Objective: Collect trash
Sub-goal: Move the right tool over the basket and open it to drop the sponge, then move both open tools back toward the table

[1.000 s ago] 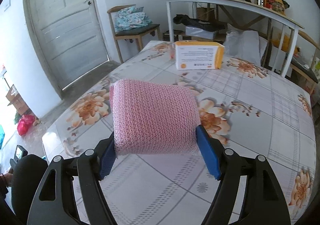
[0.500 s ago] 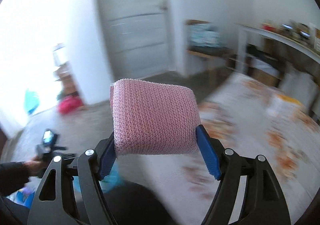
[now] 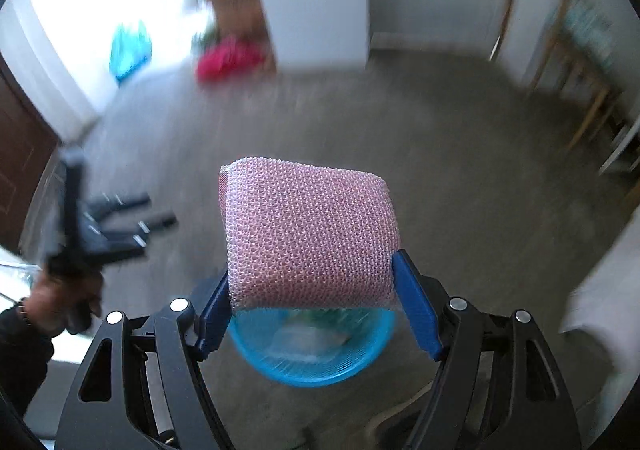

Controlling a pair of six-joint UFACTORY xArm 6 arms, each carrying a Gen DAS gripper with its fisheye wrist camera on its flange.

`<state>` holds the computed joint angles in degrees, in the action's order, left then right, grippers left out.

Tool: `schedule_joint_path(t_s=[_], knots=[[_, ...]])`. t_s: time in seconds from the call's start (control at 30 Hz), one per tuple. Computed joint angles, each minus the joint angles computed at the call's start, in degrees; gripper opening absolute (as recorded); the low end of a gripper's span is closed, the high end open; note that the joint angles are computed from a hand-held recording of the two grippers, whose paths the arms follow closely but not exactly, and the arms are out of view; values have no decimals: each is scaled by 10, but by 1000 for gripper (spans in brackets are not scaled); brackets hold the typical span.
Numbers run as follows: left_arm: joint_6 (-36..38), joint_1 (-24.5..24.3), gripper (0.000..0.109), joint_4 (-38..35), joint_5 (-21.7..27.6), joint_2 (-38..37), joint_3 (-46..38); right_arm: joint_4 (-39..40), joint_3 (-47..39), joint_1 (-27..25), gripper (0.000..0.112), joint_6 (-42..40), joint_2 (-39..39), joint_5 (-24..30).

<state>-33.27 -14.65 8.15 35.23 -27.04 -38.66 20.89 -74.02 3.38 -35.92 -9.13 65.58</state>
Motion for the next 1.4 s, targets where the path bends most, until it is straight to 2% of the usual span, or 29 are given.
schedule_joint_path(t_s=[0.17, 0.3, 0.4, 0.43, 0.5, 0.8, 0.93, 1.1, 1.17, 1.27, 1.4], knots=[[12, 15, 73, -31, -11, -30, 46, -87, 50, 63, 73, 64, 52, -15], [8, 18, 73, -42, -27, -31, 63, -133, 61, 89, 74, 86, 84, -31], [16, 21, 73, -52, -33, -27, 67, -145, 73, 94, 83, 95, 98, -40], [17, 22, 73, -54, -35, -25, 68, -149, 77, 96, 89, 99, 100, -49], [23, 25, 73, -60, -38, -20, 66, -148, 81, 93, 96, 95, 101, -53], [14, 14, 73, -51, -43, -4, 52, -105, 56, 73, 97, 104, 126, -30], [7, 4, 73, -42, -42, 4, 37, -71, 53, 64, 97, 98, 111, -40], [-2, -16, 73, -44, -63, 35, -5, 5, 21, 30, 97, 91, 88, -43], [-3, -31, 73, -37, -63, 64, -43, 52, -5, 1, 97, 76, 75, -37], [14, -59, 73, -31, -56, 120, -121, 116, -61, -68, 97, 51, 63, -14], [38, -104, 75, -27, -48, 207, -248, 151, -149, -175, 97, 0, 76, 47]])
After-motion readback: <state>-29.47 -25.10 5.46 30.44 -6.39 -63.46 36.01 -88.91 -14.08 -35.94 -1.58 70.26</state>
